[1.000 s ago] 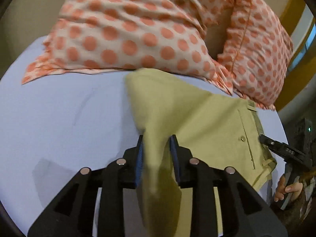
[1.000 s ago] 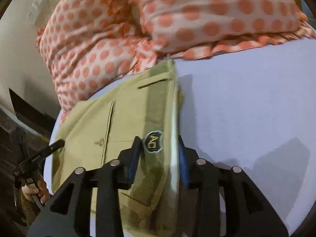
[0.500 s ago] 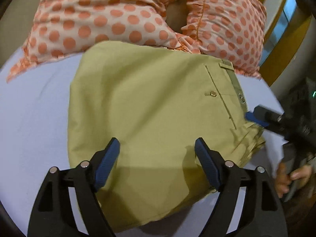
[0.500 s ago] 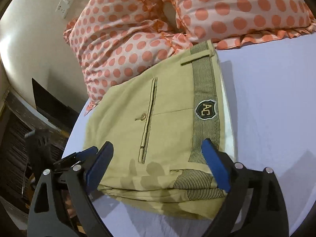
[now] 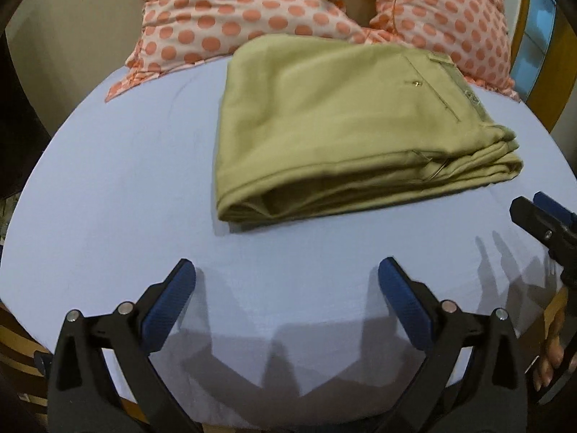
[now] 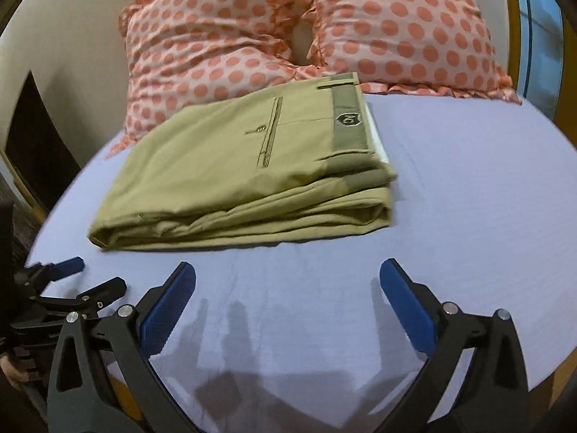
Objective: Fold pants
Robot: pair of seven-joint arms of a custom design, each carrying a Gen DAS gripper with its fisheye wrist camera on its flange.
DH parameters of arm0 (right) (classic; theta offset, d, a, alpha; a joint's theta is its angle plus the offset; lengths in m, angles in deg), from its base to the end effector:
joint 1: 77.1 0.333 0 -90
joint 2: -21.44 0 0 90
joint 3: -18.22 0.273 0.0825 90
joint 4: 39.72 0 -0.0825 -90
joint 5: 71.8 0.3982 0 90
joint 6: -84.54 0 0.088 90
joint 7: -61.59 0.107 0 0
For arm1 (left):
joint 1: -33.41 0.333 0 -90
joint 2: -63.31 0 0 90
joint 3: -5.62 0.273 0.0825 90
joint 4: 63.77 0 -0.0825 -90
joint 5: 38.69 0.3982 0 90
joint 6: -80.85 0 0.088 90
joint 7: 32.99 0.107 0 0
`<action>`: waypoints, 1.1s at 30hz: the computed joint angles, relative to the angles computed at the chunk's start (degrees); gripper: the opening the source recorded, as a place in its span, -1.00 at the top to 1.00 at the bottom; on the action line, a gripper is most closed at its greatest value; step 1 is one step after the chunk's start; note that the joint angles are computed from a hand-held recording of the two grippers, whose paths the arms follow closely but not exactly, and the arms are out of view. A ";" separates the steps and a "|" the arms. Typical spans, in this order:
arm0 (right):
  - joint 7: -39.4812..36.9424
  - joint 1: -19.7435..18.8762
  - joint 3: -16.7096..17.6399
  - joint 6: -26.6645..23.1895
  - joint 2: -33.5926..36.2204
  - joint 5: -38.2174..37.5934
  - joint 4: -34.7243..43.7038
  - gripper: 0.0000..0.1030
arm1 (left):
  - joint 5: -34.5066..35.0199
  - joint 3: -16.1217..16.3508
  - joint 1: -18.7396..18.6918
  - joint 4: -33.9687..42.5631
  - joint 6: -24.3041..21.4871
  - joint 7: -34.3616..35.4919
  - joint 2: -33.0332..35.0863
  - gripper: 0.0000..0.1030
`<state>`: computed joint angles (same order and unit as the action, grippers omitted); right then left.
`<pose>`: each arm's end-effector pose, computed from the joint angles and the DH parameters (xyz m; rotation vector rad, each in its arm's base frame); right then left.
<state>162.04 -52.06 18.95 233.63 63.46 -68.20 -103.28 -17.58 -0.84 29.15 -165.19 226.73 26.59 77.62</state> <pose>0.7110 0.3380 0.4361 -1.8828 1.5088 -0.3697 0.6596 -0.1244 0.4306 -1.9673 1.7718 -0.5048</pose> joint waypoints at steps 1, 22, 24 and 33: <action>0.55 0.70 -0.66 -0.80 0.42 -0.86 0.65 -0.97 | -0.21 -0.01 0.15 -0.25 0.49 0.08 -0.09 -0.96; 9.83 5.44 -5.32 -1.12 1.72 -13.04 0.97 -0.97 | 3.82 0.72 0.09 -3.92 6.96 -2.79 -1.31 -0.97; 9.77 5.36 -5.25 -1.01 1.71 -13.08 0.92 -0.97 | 3.79 0.69 0.12 -3.92 6.92 -2.74 -1.31 -0.97; 9.46 5.19 -5.06 -1.14 1.74 -12.95 1.02 -0.97 | 3.77 0.65 0.19 -3.94 6.93 -2.70 -1.34 -0.97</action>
